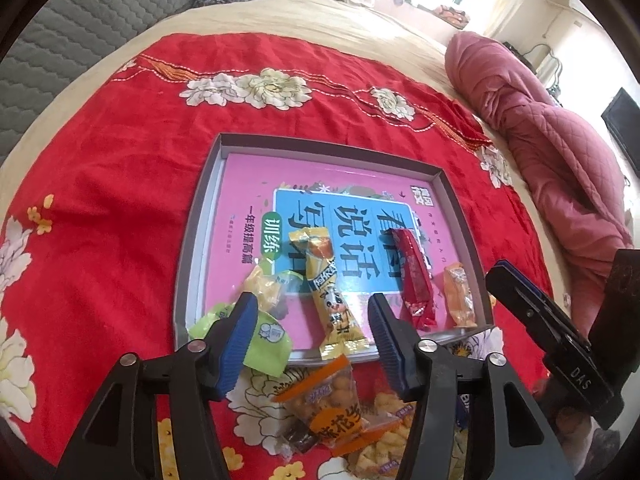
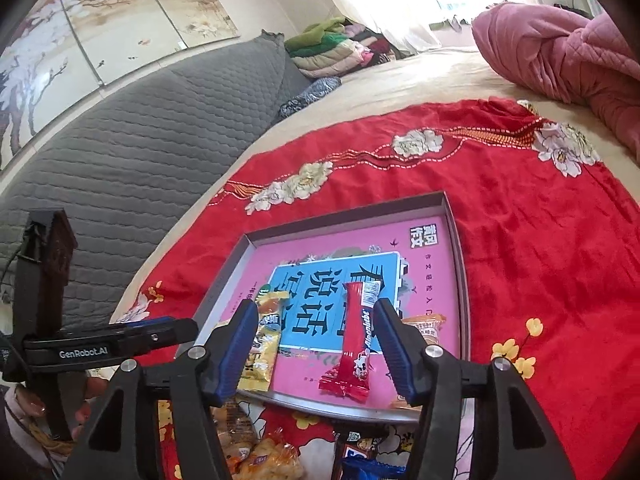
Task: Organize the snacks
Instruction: 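Move both open tools back from the tray to the snack pile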
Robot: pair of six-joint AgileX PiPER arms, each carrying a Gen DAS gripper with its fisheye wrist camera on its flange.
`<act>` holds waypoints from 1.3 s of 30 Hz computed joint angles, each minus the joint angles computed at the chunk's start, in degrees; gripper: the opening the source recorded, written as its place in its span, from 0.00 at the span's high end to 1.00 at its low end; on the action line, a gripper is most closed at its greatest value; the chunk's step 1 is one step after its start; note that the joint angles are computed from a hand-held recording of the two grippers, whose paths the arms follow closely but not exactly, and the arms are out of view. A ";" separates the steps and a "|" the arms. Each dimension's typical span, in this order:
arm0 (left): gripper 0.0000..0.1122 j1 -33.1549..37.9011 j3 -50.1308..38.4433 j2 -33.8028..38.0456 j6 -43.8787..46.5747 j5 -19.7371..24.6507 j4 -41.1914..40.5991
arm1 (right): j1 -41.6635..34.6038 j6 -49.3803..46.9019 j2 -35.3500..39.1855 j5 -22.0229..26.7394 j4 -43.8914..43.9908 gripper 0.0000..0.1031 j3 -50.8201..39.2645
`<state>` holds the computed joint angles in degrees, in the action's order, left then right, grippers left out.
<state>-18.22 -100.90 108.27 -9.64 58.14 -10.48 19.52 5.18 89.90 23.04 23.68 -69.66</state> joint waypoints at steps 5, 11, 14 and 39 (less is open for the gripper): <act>0.46 -0.30 0.54 -0.61 0.53 0.26 -0.29 | -0.13 -0.82 -1.34 0.73 0.74 0.40 0.70; 0.46 -0.62 1.53 -1.23 0.83 0.60 -0.39 | 0.32 -0.32 -3.19 0.37 0.14 0.39 2.06; 0.46 -0.45 2.01 -1.62 1.24 0.91 -1.01 | 0.47 0.22 -3.77 0.37 -0.48 0.36 2.47; 0.46 0.87 7.55 -3.77 4.60 0.97 -3.99 | 3.30 23.00 -8.38 0.35 -21.59 0.30 7.88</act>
